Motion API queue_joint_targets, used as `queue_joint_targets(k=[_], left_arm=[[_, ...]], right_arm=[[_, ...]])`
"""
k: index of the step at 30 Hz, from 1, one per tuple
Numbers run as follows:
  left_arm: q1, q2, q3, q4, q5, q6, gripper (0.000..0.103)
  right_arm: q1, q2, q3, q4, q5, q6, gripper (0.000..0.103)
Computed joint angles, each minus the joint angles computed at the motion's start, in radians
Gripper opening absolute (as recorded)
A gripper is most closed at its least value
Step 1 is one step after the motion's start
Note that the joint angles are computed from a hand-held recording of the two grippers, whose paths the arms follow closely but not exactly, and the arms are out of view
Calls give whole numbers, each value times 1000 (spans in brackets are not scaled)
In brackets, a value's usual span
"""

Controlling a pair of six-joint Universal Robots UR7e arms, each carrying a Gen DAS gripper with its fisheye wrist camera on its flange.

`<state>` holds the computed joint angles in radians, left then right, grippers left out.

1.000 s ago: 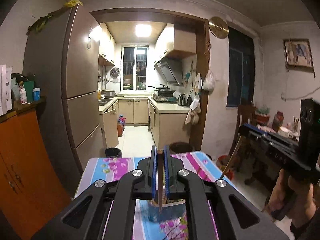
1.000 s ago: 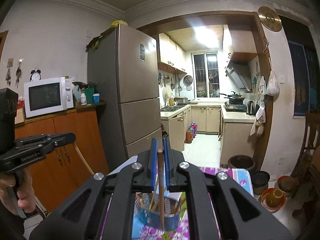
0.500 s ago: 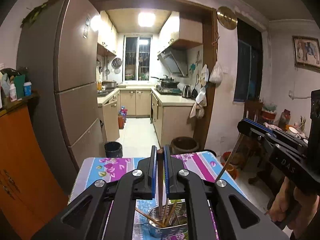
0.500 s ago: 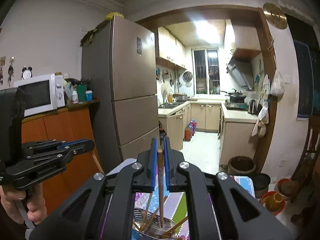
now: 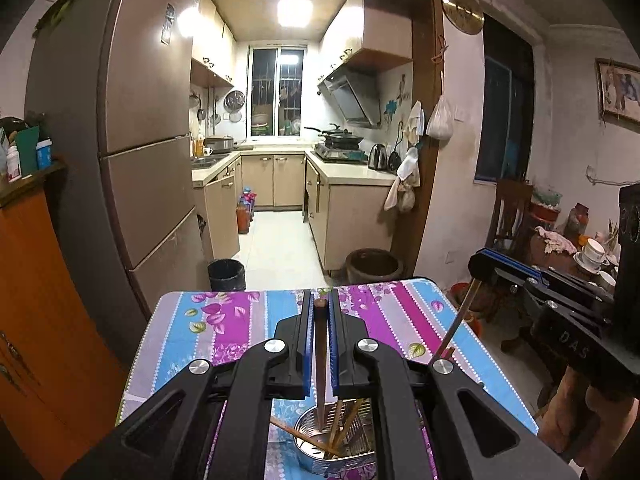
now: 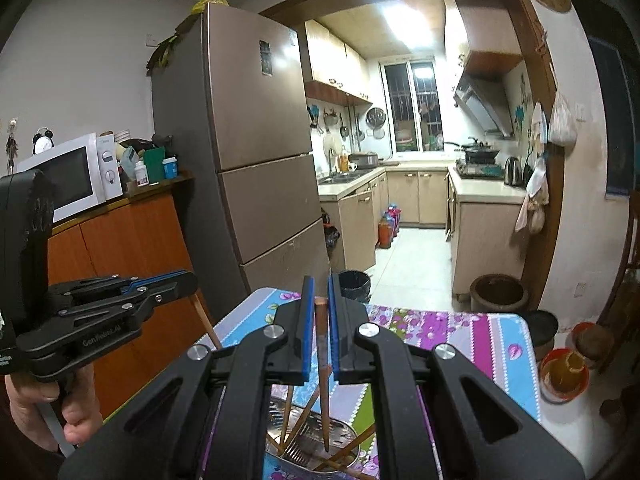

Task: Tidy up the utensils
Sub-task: 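Open the left tool to drop its chopstick while the right tool opens, then move both open tools down to the last two chopsticks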

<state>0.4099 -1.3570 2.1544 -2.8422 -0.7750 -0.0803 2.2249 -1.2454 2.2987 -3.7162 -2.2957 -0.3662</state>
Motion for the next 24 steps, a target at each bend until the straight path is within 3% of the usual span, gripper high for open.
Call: queue_joint_targets(k=[9,11,12,13,15,19,24], left_arm=[[39,41,-21,-6,-3,2,8],[42,47,-24,-2,0,3,15],[41,53,-25,-7,5,4,24],[39,54,-22,-16,11,5,27],[41,53,-17,-26,13,7,29],[48,49,-8,-28,13,-2,30],[52,45,6,-29,13,-9,38]], right_arm=[[-57,-1,7,65,35,55,5],[-68,-7,10,70,41,64,7],[-69,-8,9,73,39,65,12],[-70,-10,12,64,36,63,23],[-68,-13,19,47,36,59,32],[-66,-25,33,25,36,53,37],[-49,-26,48,-10,5,21,43]])
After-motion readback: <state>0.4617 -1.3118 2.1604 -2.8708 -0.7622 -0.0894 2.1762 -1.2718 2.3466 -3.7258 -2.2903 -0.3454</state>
